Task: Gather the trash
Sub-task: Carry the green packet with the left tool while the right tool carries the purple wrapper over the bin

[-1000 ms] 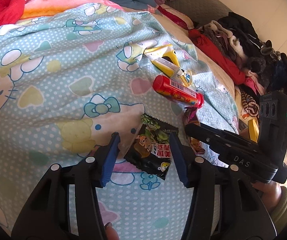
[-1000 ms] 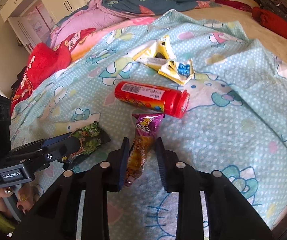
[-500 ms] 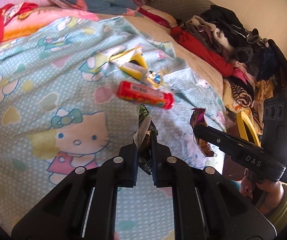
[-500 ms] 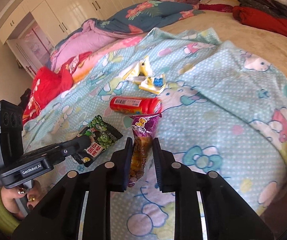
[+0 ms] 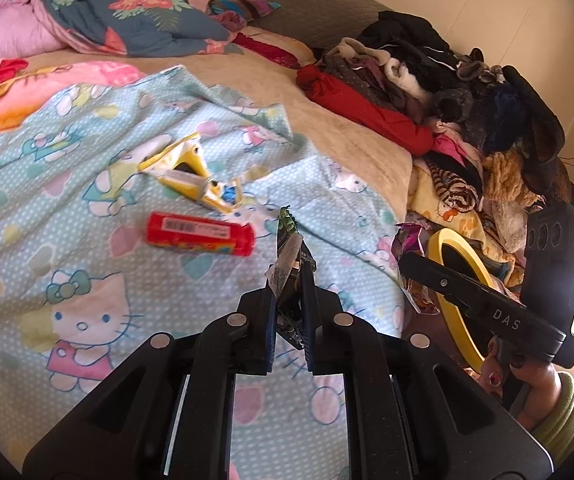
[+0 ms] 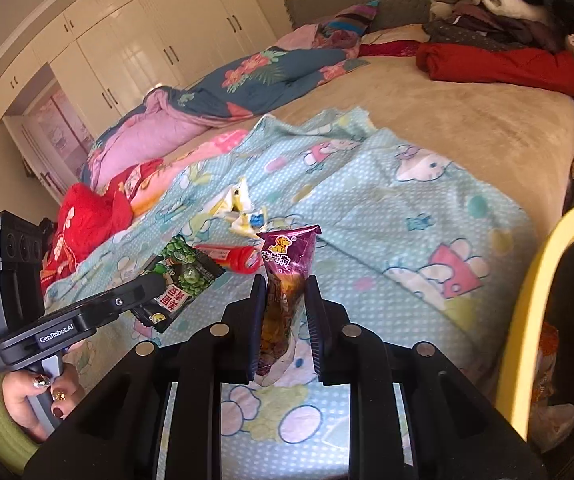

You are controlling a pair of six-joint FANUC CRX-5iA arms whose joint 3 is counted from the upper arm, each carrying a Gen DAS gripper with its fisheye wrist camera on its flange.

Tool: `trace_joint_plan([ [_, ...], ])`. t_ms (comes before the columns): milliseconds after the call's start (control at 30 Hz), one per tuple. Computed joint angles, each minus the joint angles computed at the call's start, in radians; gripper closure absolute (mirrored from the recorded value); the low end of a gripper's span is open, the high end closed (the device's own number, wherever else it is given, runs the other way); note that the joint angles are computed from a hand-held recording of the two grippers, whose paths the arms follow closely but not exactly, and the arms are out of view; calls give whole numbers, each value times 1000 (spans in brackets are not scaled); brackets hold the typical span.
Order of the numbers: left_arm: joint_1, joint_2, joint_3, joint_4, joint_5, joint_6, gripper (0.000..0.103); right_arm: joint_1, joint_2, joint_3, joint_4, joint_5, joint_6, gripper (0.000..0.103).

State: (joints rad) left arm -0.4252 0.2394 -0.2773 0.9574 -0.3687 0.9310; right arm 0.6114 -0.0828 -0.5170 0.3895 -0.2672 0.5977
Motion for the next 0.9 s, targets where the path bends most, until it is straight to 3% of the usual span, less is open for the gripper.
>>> trace_joint_plan([
  [500,-85,39,87,-25,-1,8,97,-88,-139,-166,254,50,-268,83],
  [900,-139,75,155,-46,-15,-1,97,-163,-223,-248,357,48,-402,83],
])
